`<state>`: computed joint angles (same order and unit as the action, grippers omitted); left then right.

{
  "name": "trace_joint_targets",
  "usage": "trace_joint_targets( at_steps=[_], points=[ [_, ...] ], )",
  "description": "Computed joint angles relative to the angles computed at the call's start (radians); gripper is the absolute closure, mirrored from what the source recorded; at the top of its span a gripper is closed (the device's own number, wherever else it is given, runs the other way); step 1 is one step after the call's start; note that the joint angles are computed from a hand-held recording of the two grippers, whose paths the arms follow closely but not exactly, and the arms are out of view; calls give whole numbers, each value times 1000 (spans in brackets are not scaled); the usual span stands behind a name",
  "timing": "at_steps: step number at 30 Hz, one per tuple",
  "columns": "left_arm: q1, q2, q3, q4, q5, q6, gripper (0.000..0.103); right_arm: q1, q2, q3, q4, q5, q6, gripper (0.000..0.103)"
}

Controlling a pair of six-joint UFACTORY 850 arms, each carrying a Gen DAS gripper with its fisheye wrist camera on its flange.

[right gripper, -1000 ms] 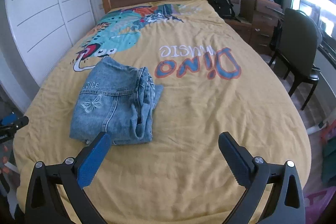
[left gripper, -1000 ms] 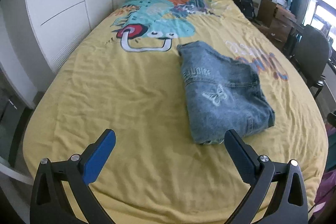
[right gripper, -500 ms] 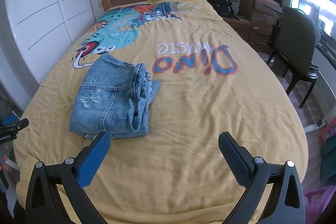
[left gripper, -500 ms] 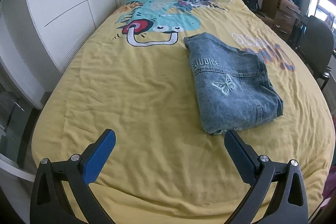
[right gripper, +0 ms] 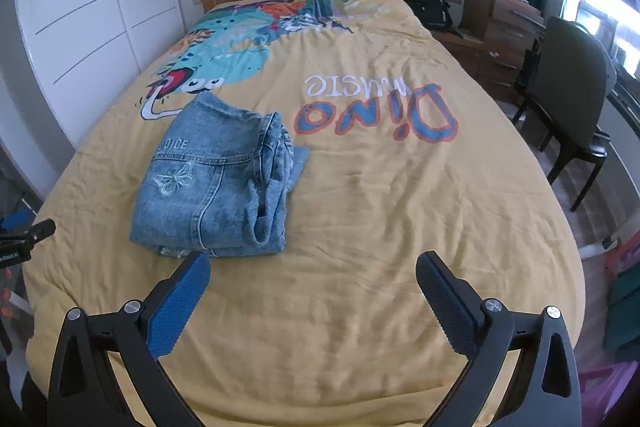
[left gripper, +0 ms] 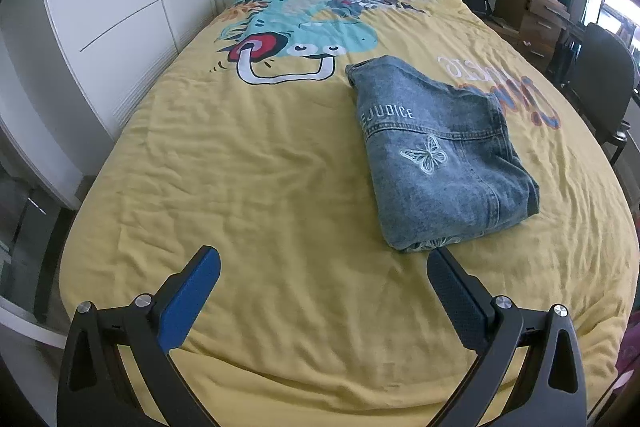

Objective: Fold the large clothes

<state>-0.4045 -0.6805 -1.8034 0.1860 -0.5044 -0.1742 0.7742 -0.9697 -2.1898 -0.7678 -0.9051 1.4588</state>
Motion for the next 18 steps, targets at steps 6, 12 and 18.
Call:
trace_joint_targets(
  at_steps=[6,12,18],
  points=[
    [-1,-2,2,-22,-1,13,1,1,-19,-30,19,-13,-30,0],
    [-5,-2,7,-44,-4,38,1,2,-22,-31,22,-5,-36,0],
    [-8,-7,5,-32,-10,30,1,1,-24,-31,35,-2,-49,0]
  ],
)
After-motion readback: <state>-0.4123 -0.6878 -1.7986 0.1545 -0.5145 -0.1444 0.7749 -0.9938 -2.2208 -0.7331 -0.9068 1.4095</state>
